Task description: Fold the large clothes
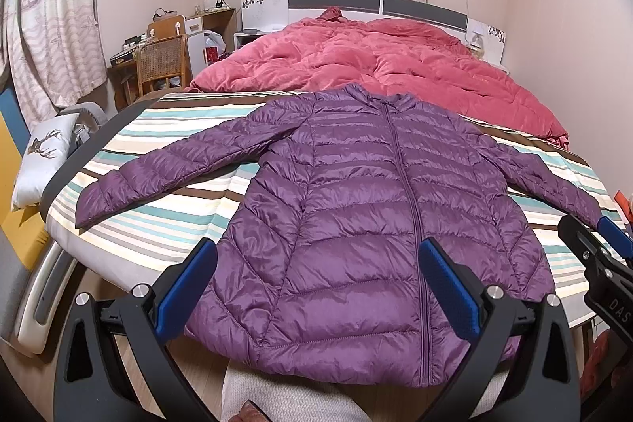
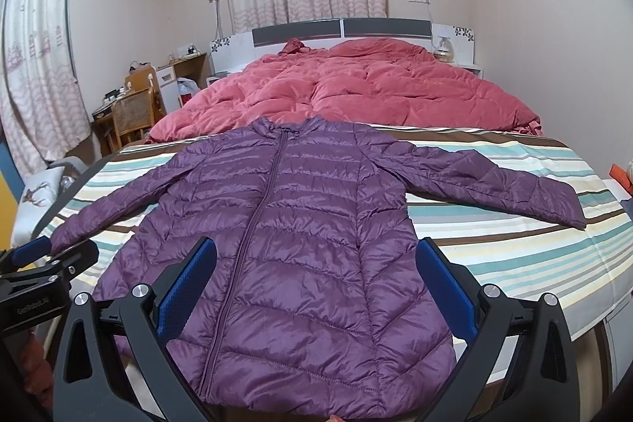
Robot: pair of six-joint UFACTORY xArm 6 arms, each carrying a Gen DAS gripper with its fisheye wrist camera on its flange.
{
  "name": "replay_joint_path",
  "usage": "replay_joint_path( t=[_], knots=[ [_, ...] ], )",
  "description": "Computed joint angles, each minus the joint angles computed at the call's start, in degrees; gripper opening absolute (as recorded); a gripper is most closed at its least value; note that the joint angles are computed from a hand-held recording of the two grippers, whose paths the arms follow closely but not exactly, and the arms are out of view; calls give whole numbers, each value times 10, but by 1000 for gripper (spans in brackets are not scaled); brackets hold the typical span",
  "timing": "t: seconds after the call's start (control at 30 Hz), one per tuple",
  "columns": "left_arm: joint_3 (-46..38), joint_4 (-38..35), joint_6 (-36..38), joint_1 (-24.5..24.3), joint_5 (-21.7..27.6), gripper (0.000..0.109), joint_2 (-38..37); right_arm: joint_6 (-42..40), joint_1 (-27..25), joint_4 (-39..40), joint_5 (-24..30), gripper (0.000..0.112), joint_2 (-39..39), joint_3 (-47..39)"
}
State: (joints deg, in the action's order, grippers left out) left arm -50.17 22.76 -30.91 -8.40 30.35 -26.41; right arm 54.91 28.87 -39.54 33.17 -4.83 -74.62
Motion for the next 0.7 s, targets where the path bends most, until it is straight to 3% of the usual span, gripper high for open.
replay_joint_path(
  t=[0.33, 0.5, 0.57, 0.7],
  knots=[
    [3, 2, -3, -1, 2, 101, 0, -7, -3, 15, -8, 100, 4, 5],
    [-4, -7, 8, 0, 8, 101, 12, -32, -17, 62, -24, 100, 4, 12],
    [-10, -33, 32, 4, 8, 101, 22, -41, -25, 78, -21, 100, 7, 9],
    [-26, -164, 134, 19, 7, 101, 55, -53, -51, 126, -6, 100, 21, -1]
  ],
)
